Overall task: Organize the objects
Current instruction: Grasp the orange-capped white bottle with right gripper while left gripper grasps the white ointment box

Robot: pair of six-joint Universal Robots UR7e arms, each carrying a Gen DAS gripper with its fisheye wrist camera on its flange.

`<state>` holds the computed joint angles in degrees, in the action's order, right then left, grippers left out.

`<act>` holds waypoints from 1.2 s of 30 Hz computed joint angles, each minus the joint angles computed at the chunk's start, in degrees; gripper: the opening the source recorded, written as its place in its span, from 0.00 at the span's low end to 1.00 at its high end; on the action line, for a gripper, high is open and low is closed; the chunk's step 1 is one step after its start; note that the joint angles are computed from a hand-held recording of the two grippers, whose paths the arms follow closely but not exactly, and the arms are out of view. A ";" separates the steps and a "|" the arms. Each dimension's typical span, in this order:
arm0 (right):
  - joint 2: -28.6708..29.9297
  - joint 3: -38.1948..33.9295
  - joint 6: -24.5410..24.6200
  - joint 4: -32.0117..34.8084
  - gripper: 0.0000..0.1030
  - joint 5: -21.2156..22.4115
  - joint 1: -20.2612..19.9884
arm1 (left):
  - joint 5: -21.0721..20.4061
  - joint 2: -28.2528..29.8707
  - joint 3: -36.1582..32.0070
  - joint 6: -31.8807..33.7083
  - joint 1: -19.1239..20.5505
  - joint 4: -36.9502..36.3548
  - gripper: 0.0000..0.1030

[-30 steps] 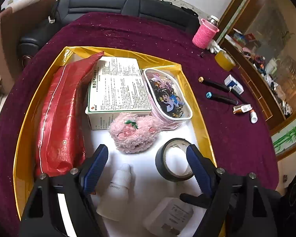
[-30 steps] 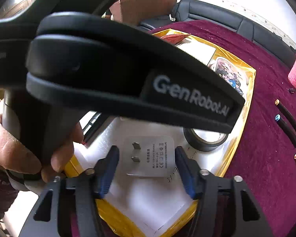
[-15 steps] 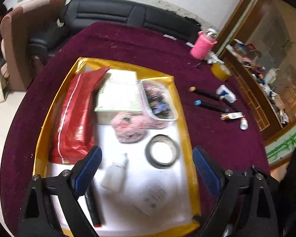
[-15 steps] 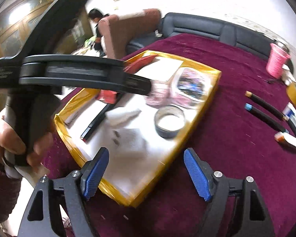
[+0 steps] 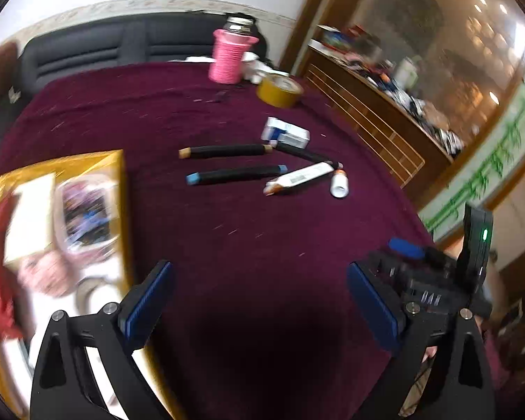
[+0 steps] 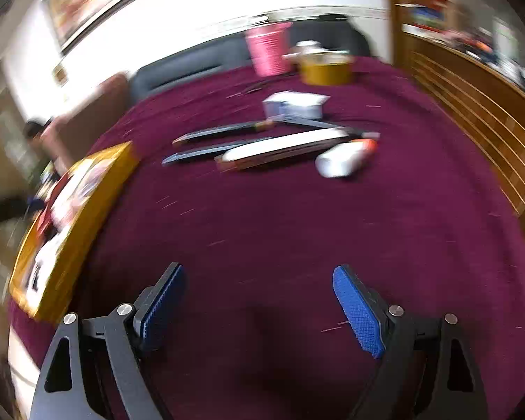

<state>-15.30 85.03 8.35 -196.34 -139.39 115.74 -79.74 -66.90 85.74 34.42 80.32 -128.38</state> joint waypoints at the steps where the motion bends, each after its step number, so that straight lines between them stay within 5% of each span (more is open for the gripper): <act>1: -0.99 1.09 0.21 -2.02 0.87 -0.06 -0.85 | 0.77 0.52 1.09 0.78 -0.78 -1.63 0.95; 5: -1.69 -0.81 -0.50 -3.43 0.87 -2.13 -2.65 | 6.14 3.28 4.61 3.77 -3.82 -8.28 0.94; 13: 1.88 -15.64 3.44 11.76 0.83 -4.12 -6.97 | 7.39 6.30 4.43 6.43 -5.25 -11.92 0.94; 15: 3.14 -18.48 4.84 15.19 0.66 -3.96 -7.83 | 7.13 7.10 3.94 8.26 -5.31 -12.77 0.94; 17: 3.35 -19.19 5.69 16.95 0.30 -2.11 -8.73 | 6.49 8.31 2.96 9.81 -5.32 -13.14 0.94; 25: 2.94 -14.42 1.42 6.60 0.28 -4.85 -8.80 | 5.15 14.13 -0.83 13.71 -6.38 -12.96 0.94; 28: 1.55 -9.79 -0.41 -1.30 0.28 -1.80 -9.47 | 5.71 16.56 -1.54 16.94 -7.25 -13.61 0.94; 33: -0.91 -5.39 1.61 -5.28 0.28 3.69 -10.62 | 10.35 21.47 -3.33 22.59 -8.92 -14.07 0.82; 36: -0.96 -5.54 1.51 -4.94 0.28 3.95 -10.62 | 13.70 23.88 -5.53 21.03 -9.30 -10.22 0.50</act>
